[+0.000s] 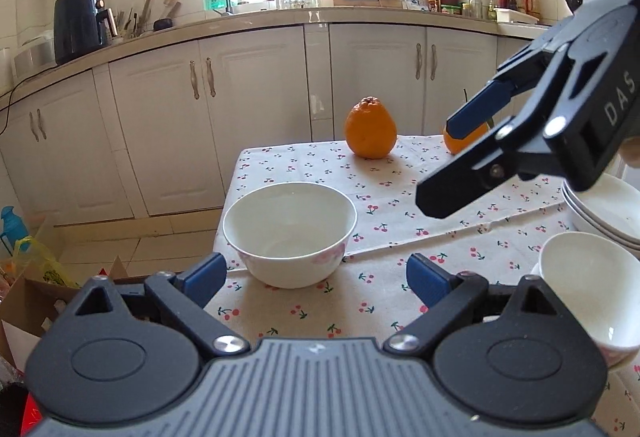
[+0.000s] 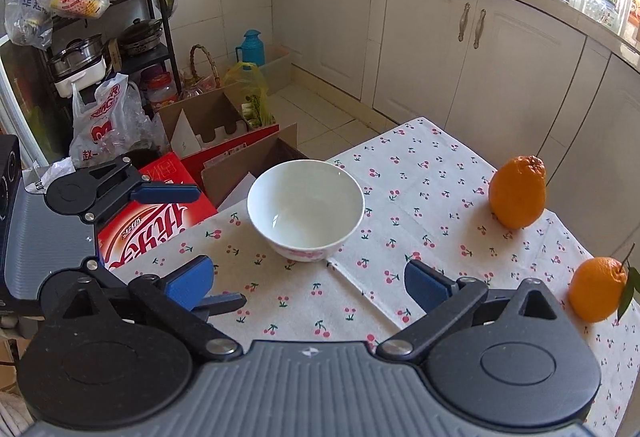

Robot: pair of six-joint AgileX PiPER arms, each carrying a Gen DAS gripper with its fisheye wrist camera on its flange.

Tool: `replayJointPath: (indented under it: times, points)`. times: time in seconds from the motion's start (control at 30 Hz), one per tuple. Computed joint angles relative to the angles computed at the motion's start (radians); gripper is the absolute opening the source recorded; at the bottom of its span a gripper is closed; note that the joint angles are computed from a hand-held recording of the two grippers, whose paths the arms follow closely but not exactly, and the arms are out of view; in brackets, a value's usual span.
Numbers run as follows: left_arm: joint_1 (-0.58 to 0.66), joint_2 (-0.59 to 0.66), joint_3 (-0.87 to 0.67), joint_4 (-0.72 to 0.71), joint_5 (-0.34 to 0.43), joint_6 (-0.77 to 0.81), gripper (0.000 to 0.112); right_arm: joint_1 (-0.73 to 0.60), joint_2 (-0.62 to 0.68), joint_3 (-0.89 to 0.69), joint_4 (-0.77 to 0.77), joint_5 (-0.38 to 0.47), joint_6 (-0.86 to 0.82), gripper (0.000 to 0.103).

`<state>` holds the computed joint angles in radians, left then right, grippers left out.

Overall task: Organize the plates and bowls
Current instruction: 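Move the right gripper to a third pink-print bowl and grasp its rim, then lift the third bowl with the right gripper and carry it toward the nested bowls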

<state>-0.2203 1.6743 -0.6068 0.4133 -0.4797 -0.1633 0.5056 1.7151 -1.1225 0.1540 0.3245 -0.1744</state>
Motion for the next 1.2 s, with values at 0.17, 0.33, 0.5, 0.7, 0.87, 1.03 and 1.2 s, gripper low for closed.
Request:
replayJointPath:
  times: [0.17, 0.33, 0.5, 0.7, 0.87, 1.03, 1.2]
  points:
    - [0.000, 0.079, -0.082, 0.013, 0.031, -0.014, 0.096, -0.058, 0.125, -0.166, 0.167, 0.086, -0.185, 0.103]
    - [0.006, 0.140, -0.144, 0.008, 0.056, -0.017, 0.096, -0.096, 0.267, -0.340, 0.232, 0.179, -0.246, 0.102]
    - [0.017, 0.193, -0.194, 0.059, 0.066, -0.070, 0.096, -0.111, 0.390, -0.487, 0.266, 0.255, -0.277, 0.099]
    - [0.025, 0.230, -0.237, 0.113, 0.069, -0.137, 0.096, -0.125, 0.495, -0.611, 0.298, 0.319, -0.291, 0.089]
    - [0.021, 0.239, -0.249, 0.086, 0.067, -0.114, 0.096, -0.134, 0.547, -0.675, 0.318, 0.359, -0.305, 0.081]
    - [0.017, 0.251, -0.260, 0.083, 0.069, -0.105, 0.093, -0.142, 0.575, -0.708, 0.349, 0.378, -0.323, 0.075]
    - [0.021, 0.257, -0.267, 0.096, 0.063, -0.118, 0.090, -0.142, 0.581, -0.715, 0.361, 0.385, -0.331, 0.068]
